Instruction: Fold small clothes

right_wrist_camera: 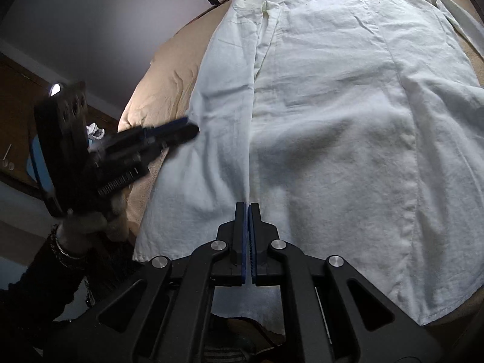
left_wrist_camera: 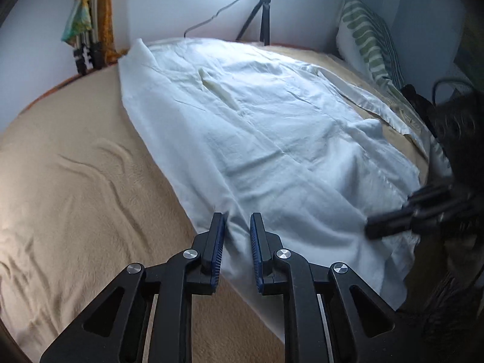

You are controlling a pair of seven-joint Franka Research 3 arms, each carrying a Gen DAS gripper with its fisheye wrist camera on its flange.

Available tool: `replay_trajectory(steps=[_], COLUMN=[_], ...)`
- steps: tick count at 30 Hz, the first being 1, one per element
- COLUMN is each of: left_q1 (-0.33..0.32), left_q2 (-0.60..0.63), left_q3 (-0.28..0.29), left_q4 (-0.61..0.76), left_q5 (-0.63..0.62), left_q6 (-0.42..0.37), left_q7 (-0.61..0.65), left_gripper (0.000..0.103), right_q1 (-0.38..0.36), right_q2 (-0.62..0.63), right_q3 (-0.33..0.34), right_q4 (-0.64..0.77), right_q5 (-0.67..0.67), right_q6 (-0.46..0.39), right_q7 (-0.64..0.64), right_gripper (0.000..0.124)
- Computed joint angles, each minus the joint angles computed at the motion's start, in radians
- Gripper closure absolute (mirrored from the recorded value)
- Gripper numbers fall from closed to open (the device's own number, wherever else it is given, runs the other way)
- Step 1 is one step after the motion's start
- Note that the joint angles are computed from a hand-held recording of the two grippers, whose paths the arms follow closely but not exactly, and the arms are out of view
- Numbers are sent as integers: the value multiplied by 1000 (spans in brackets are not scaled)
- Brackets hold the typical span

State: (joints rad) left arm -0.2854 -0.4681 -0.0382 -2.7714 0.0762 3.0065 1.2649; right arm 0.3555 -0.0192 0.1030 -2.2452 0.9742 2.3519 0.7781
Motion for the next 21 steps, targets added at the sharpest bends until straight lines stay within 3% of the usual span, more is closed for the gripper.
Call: replay_trajectory(steps=[3,6,9,12,16,21], left_q1=[30,64,24,-36,-37,-140], left_q2=[-70,-162,-222,-226,-222,-215], left_q3=[-56,-143,-150,-118,-152,-40], left_q4=[-60,-103,-124,-130,-119,-79], left_q5=[19,72,102,107,157,48], left_q6=[6,-36,-76,-107,-151,-193], left_q7=[-57,-131,-154,-145,-129,-72], left_gripper=[89,89,89,89,89,89], right_q1=[-7,-22,-48,-85,-138,-219], right_q2=[-28,-52,-73,-79,-82,-1], right_q3=[-9,-31,-55,-85,-113,-155], right_q4=[-18,-29,-37,-32,-28,69], right_q5=[40,91,109,101,73,34], right_q6=[25,26,46,63,167,218], right_q7=[-40,-78,-104,-96,-104,-77], right_gripper=[121,120,119,110,85,83])
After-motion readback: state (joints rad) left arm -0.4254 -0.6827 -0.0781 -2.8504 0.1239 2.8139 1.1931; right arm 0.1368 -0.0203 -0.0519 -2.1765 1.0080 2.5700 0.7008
